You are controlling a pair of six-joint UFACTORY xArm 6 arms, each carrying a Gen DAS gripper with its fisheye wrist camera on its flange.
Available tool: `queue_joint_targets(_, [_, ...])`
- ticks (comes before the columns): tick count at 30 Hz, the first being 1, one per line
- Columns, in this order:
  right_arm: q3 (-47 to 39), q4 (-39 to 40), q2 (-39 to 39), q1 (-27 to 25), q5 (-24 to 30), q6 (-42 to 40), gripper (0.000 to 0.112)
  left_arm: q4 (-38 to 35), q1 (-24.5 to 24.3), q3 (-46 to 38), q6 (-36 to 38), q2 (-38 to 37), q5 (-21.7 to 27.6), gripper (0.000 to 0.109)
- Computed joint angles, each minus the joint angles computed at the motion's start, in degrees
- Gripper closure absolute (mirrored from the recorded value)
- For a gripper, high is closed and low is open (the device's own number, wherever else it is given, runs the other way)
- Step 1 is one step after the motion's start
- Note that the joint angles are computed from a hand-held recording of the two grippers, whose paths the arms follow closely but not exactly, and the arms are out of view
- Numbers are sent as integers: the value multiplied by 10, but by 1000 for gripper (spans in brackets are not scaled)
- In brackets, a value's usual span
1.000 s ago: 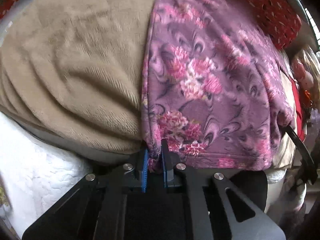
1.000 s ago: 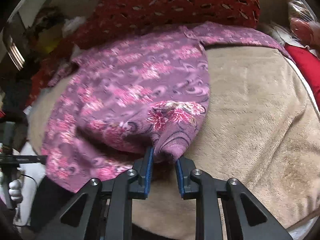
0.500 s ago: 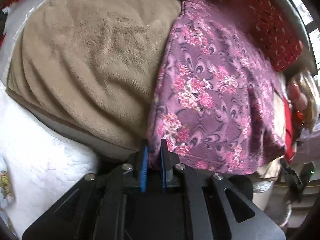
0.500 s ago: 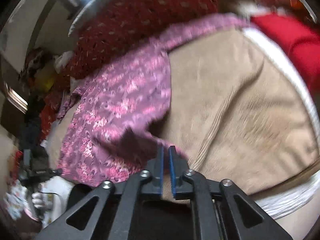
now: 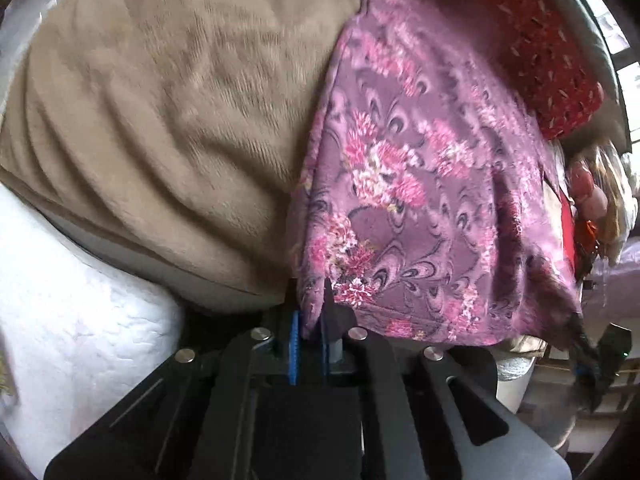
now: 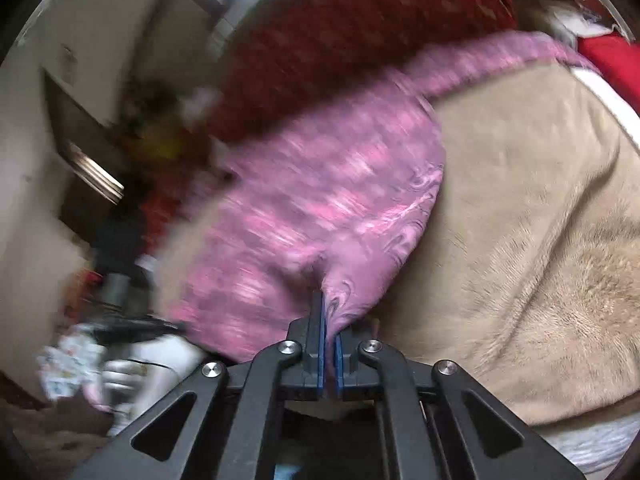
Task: Fold small clothes
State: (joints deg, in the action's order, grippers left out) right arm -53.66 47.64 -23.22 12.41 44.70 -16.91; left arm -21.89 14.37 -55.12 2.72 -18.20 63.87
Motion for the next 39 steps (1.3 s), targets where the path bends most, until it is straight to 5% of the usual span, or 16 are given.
queue_joint_targets(2, [15,11,-23,-17,6,15,109,12,1,-7,-9,11,5,103])
queue_joint_targets(7, [37,-142,16,-41,50,167,108,50,-15,-14,-39,35,19,102])
queue_joint_targets(11, [6,-203,22,-36,61,218,100,6,-11,-14,67,-15,25,102])
queue_joint_targets(14, [-37,-222,34,-22,9,209,94,8,-42,-33,93,-35,-18,99])
queue_joint_targets(17, [-91,-217,77,3,-44,183,76,82,-108,-63,39,-2,-103,74])
queue_joint_targets(20, [-143,-234,147,21,-62,187,76,164,-146,-68,-34,41,-146,69])
queue_joint_targets(23, [-202,-345,232,28,24,240,80,193,-154,-96,-62,100,-111,69])
queue_joint_targets(26, [-202,-302,238,17,21,216,77,148,-140,-94,-42,110,-86,69])
queue_joint_targets(29, [-212,-181,227,-37,-2,172,79,124,-125,-97,-2,106,-91,69])
queue_joint_targets(31, [-232,-178,237,-82,-29,193,76,104,-114,-117,19,114,-76,69])
queue_joint_targets(39, [-358,-159,385,-260,-84,396,62,69,-139,-272,0,236,-53,68])
